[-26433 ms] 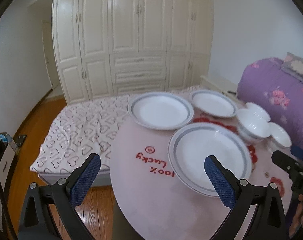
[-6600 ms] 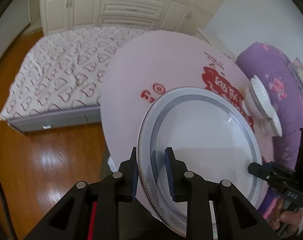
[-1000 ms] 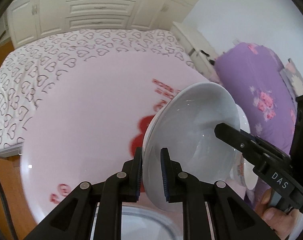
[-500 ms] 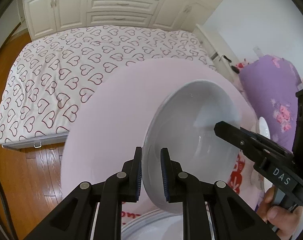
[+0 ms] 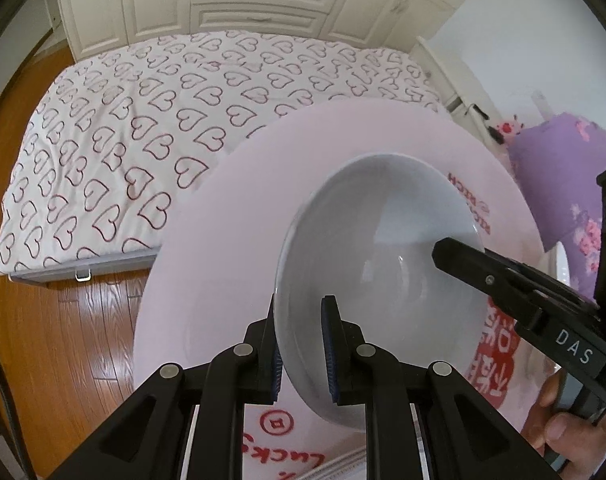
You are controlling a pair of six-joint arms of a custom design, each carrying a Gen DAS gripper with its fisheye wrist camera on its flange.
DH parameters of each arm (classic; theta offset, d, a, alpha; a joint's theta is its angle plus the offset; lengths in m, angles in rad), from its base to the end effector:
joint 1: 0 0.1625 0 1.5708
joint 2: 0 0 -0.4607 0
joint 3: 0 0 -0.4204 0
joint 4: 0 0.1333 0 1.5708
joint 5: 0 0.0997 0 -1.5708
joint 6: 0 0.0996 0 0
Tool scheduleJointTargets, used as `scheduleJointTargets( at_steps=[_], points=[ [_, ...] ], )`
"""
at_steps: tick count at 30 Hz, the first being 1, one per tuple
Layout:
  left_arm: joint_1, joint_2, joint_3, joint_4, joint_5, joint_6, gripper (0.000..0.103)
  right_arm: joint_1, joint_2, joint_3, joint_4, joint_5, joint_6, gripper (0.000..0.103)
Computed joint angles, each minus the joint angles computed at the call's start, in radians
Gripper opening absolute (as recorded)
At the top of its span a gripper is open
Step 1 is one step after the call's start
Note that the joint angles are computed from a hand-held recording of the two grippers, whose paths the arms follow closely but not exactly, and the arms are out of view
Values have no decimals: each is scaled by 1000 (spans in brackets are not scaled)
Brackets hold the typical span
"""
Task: Organize plates and bowls
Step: 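Lift and carry the held bowl toward the plate stack with both grippers, then lower the bowl beside the plates and open both grippers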
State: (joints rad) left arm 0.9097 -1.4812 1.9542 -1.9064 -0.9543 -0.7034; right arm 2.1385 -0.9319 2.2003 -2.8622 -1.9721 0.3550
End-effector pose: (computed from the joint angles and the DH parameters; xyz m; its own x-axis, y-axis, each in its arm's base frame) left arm -0.1582 -0.5143 0.3357 -0.8475 -0.0760 -0.5254 0.0787 0.9608 -0.2660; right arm 0.3493 -0.3722 0.0416 -0.9191 -0.1640 0.3582 -0.2326 0.9598 -0.1573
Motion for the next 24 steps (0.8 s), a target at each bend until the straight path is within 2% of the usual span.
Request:
scheduleJointTargets(
  at_steps=[1,3,5,10,12,14,15,16,17,18,22,24],
  points=[
    [5,7,-2,-8,2,6,12,-2,1,-2,3,0,0,17],
    [8,9,1,-11,6,7,13,-5,3,-5,2,10,3,17],
    [11,11,6,-24,6,16,18,-4,4,-5,0,12,2,17],
    [5,0,28,-37,18,33,20,-1,-4,1,2,8,2,17],
    [8,-5,33,-39,20,44,27,-3,-6,2,-2,7,1,17],
    [-1,-7,39,-44,35,42,57,0,-8,1,-4,2,8,20],
    [-5,-12,45,-50,39,44,65,0,-11,3,-6,-1,7,33],
    [-15,-18,55,-60,52,45,78,1,-15,6,-9,-7,9,61],
    [-21,-23,62,-63,63,45,85,2,-19,10,-18,-17,9,78],
    [-31,-29,69,-62,77,42,87,6,-22,16,-32,-30,7,101],
    [-63,-49,93,-68,120,30,101,10,-40,35,-88,-46,5,103],
    [-84,-69,114,-62,142,14,101,13,-52,43,-110,-55,9,103]
  ],
)
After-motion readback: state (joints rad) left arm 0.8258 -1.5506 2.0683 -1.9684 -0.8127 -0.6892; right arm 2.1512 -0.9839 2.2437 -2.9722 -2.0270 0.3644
